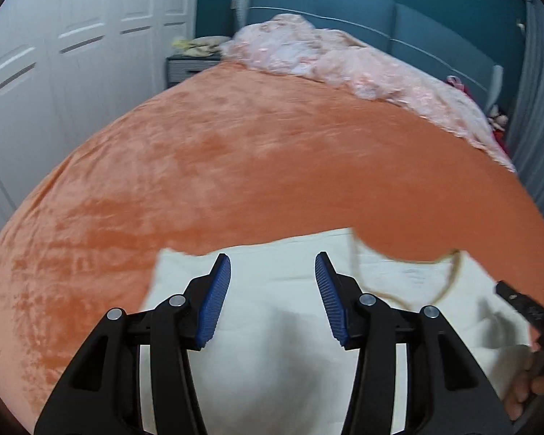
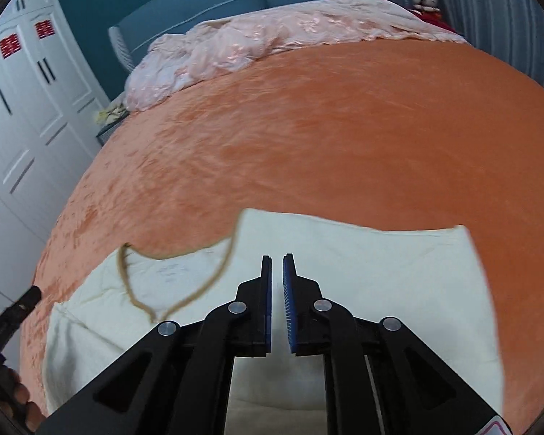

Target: Fold large clothes

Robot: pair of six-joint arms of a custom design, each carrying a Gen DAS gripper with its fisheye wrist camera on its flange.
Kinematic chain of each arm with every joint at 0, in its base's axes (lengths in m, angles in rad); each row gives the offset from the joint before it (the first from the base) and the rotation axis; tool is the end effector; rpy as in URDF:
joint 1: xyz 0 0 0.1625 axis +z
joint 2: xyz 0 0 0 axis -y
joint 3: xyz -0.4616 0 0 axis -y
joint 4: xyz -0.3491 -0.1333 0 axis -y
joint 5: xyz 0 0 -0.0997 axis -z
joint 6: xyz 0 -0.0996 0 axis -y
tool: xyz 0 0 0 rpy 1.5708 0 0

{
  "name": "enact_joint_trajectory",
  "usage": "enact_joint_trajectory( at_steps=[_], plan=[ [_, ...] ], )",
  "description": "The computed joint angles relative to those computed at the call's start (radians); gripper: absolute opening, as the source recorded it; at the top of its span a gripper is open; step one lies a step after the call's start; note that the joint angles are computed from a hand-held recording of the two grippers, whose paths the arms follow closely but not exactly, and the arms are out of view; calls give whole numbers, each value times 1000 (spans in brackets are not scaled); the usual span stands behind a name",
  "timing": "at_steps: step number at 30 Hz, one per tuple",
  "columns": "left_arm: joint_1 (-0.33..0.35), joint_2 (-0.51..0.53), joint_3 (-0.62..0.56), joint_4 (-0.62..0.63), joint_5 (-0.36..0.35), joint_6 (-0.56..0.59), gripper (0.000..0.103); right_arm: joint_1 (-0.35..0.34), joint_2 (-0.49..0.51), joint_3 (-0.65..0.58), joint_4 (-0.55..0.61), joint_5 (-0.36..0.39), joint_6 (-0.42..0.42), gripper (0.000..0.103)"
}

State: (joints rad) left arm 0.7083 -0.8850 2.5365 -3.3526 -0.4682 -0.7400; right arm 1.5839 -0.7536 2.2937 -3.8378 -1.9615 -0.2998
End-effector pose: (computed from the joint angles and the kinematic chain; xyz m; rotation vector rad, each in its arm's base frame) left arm -0.1356 -0.4087 0.1402 0.0472 2.2313 -1.0861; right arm 0.1017 -0.4817 0.1269 0.2056 -2.5221 0.8786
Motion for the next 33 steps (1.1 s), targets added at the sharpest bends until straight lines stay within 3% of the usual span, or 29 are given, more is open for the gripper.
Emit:
enact_joint_trajectory(
  at_steps=[3,4,7,11,15,18,20,21,22,24,26,28,30,33],
  plan=[
    [19,92,-144,-59,-218,168,47,-65,-63,-15,116,19,18,10],
    [22,136,-196,-33,-245,194,47,-76,-71,-23,160,26,14,10],
    [32,257,-323,80,-245,224,47,-95,-60,-55,263,20,-14,8],
    [61,362,-401,183,-211,169,46,-106,-9,-34,147,23,-76,7],
    [61,411,-378,60,-181,197,47,-113,47,-21,0,24,-133,1],
    [62,421,-386,59,-164,196,46,-105,64,-33,-41,-1,-121,0],
    [56,398,-376,83,-140,151,44,-79,76,-37,-115,-79,-88,0],
    [50,375,-352,66,-119,121,44,-64,75,-30,-163,-95,-89,13],
    [47,352,-321,7,-108,124,44,-49,57,-14,-168,-69,-82,14],
    [51,291,-277,-4,-82,125,44,-22,21,-1,-79,19,-120,13],
    [86,226,-269,92,-97,115,44,23,25,-37,76,30,-159,13],
    [127,191,-279,202,-121,91,43,44,47,-82,226,52,-143,8],
    [151,202,-278,239,-106,90,43,69,113,-131,261,-10,-161,8],
    [148,264,-252,103,-59,157,43,80,202,-154,169,-78,-223,5]
  ],
)
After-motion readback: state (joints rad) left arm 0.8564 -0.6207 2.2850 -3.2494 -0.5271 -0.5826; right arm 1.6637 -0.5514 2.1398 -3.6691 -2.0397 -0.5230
